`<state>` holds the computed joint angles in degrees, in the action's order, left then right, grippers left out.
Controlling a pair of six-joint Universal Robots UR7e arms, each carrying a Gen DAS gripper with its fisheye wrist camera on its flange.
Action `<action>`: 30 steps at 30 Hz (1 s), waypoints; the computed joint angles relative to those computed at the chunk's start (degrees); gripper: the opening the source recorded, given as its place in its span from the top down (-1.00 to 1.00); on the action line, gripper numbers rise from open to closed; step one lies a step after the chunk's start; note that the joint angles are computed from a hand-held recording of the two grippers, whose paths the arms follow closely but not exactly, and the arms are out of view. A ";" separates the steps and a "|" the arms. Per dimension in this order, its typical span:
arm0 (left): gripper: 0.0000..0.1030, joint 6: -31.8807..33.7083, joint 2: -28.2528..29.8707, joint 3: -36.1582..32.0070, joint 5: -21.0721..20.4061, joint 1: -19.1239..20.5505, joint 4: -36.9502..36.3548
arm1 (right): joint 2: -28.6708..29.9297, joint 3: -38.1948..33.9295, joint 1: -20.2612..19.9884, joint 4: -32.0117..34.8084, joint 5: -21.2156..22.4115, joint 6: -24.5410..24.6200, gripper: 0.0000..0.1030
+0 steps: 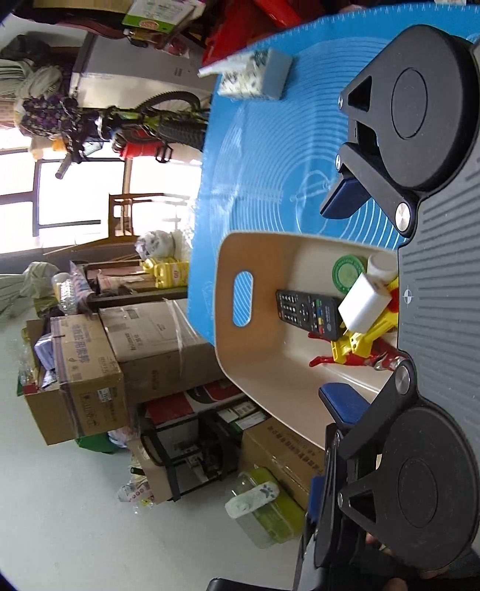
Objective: Organize rigid objects
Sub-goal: 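Release the basket with the left gripper and pull both tools back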
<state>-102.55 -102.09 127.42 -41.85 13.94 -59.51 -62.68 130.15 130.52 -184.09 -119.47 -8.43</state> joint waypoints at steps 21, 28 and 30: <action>-0.39 -15.04 7.59 -3.18 -7.26 -16.52 7.09 | -20.94 10.42 7.31 9.62 -6.80 7.14 -0.89; -0.39 -17.39 8.82 -2.16 -9.55 -19.70 6.60 | -24.77 13.32 9.52 10.89 -8.35 7.52 -0.89; -0.39 -17.69 9.30 -1.82 -9.97 -20.51 6.27 | -25.84 13.86 9.75 11.91 -8.53 8.42 -0.89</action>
